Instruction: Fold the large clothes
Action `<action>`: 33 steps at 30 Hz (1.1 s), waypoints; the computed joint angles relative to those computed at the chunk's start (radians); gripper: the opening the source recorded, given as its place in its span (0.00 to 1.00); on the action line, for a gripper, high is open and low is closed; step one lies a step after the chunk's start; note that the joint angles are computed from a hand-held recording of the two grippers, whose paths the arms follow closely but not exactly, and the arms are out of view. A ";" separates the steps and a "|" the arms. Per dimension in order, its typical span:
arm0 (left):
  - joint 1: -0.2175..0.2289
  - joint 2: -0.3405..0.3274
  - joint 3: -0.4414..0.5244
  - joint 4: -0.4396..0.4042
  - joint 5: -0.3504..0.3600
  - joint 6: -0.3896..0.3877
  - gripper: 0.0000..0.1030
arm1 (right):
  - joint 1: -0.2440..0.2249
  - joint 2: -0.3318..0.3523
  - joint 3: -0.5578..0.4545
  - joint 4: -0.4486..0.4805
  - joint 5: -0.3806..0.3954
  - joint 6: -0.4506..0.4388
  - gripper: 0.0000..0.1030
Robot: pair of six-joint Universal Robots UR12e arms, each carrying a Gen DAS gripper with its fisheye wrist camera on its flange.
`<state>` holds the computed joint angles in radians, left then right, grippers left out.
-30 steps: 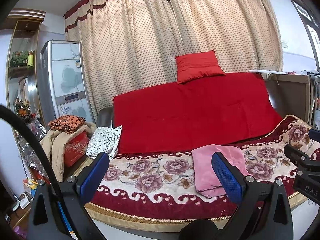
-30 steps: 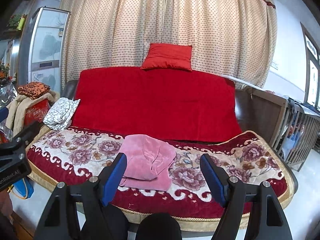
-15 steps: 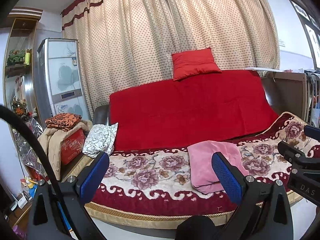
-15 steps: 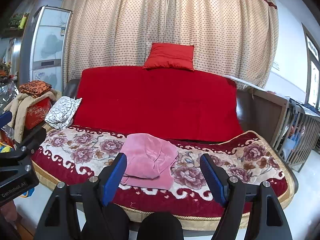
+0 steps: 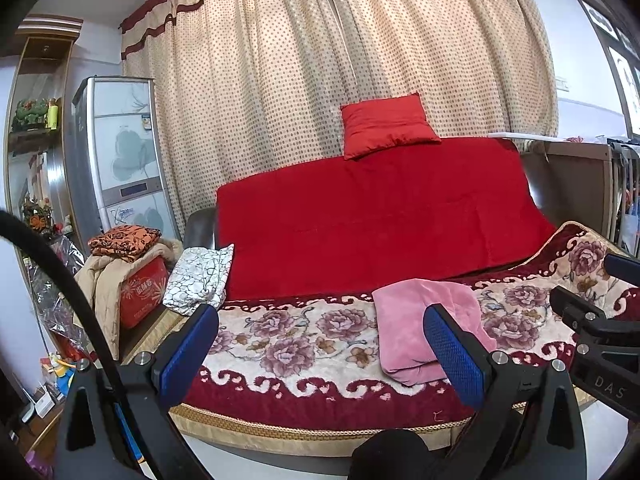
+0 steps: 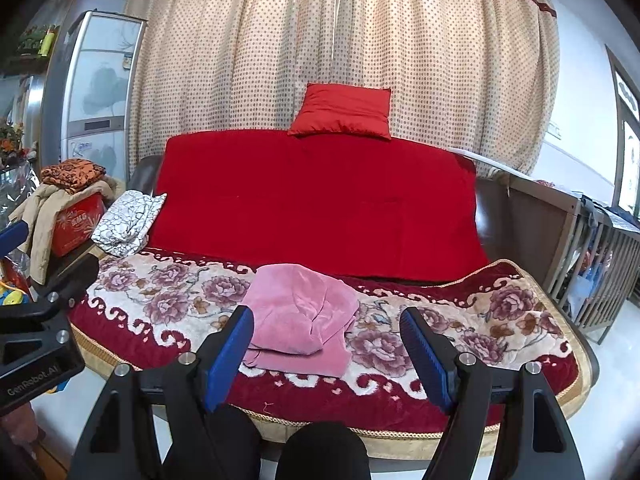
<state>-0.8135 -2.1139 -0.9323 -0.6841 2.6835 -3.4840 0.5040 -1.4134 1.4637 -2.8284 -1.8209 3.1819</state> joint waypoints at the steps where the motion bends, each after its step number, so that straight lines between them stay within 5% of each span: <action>1: 0.000 0.000 0.000 -0.003 -0.001 -0.002 0.99 | -0.001 0.000 0.000 0.002 0.003 0.000 0.77; 33: 0.014 0.020 -0.028 -0.072 -0.023 -0.089 0.99 | 0.001 0.016 -0.015 0.039 0.003 0.007 0.77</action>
<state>-0.7992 -2.0939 -0.9602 -0.7561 2.6602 -3.5726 0.5054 -1.3977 1.4491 -2.7895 -1.8177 3.1888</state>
